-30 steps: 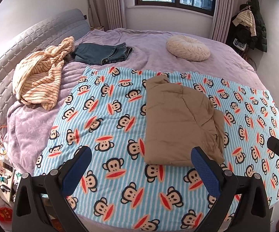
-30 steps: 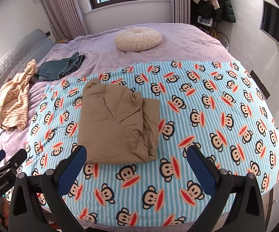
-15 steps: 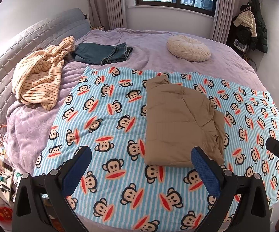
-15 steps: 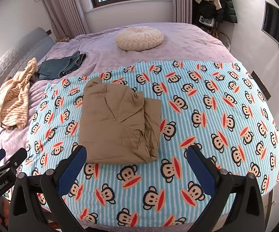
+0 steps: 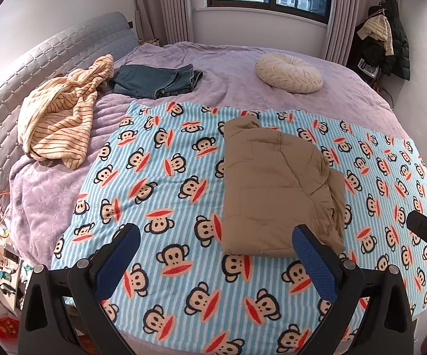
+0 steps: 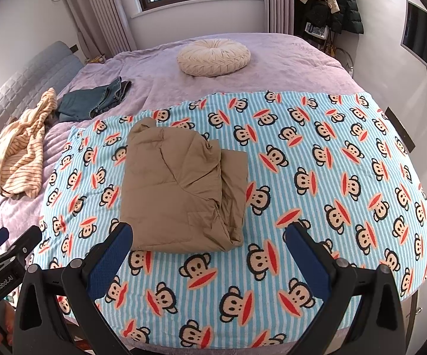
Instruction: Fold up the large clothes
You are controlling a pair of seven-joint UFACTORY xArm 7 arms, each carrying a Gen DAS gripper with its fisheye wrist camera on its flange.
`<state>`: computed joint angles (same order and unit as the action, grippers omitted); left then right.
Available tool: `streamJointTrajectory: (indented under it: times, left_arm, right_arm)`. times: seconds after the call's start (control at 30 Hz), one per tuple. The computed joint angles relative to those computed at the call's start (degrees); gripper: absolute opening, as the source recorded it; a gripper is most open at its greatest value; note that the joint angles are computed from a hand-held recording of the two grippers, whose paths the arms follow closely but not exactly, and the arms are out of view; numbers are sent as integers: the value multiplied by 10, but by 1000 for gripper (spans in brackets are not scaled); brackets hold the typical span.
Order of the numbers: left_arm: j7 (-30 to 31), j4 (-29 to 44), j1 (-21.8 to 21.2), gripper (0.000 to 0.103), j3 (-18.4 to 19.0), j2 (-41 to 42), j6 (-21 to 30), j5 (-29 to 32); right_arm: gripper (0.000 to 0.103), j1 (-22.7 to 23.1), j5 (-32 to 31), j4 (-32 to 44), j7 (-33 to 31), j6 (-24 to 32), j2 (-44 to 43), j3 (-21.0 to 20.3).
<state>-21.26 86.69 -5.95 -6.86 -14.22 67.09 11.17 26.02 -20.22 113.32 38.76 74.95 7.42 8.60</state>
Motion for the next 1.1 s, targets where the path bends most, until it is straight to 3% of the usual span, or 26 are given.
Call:
streamJointTrajectory:
  times: [1.1]
  left_arm:
    - [9,6,-1,103,5,12,-5,-12]
  right_arm:
    - [103,10,-4,22,2,10,17,-4]
